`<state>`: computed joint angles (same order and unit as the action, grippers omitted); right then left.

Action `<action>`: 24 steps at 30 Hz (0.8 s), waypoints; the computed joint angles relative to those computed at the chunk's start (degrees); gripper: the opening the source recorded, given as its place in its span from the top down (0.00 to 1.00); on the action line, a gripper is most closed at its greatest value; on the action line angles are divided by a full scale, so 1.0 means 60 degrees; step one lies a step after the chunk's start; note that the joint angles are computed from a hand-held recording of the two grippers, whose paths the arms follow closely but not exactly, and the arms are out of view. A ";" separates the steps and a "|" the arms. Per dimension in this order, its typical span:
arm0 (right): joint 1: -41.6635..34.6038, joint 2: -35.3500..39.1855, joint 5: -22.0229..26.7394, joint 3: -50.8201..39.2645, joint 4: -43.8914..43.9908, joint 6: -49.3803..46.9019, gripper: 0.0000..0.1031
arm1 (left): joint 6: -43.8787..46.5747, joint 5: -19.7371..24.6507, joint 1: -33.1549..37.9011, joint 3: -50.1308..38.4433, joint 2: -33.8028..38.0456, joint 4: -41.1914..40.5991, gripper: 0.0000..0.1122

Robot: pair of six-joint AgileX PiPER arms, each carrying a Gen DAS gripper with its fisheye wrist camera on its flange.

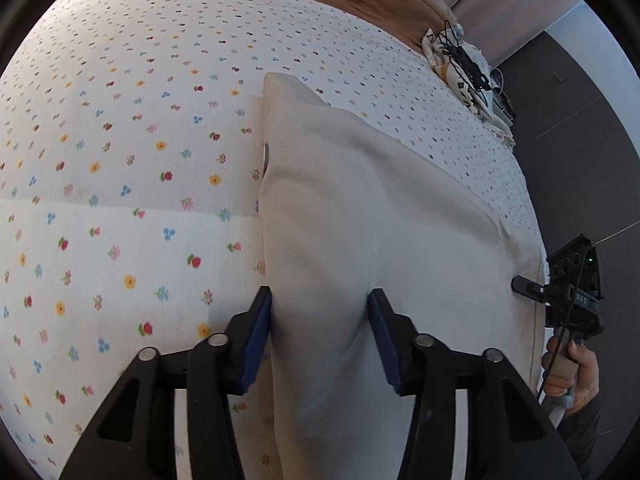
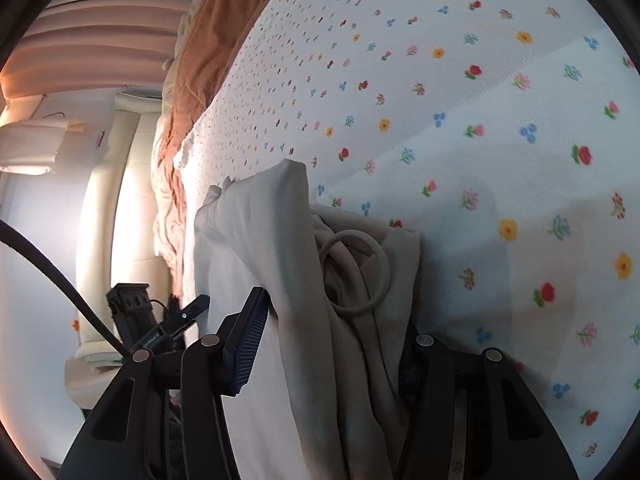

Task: Fold large clothes

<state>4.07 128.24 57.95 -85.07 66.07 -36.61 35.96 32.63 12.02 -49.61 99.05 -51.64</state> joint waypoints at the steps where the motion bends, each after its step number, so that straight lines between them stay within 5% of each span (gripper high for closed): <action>1: 0.0168 -0.0333 -0.0374 0.0292 -0.0127 0.0017 0.66 | -0.0088 -0.0033 -0.0049 -0.0022 -0.0013 0.0085 0.65; 5: 0.0521 -0.1679 -0.1522 0.1750 0.0066 -0.0926 0.84 | -0.0681 -0.0575 -0.0536 0.0194 -0.0555 0.0861 0.76; 12: 0.1154 -0.3818 -0.2619 0.3693 0.0949 -0.1818 0.89 | -0.1547 -0.0385 -0.0661 0.0503 -0.2118 0.1605 0.83; 24: 0.0329 -0.8430 -0.2394 0.7017 0.1330 -0.2599 0.89 | -0.4044 0.1026 -0.1146 0.0481 -0.5668 0.3698 0.85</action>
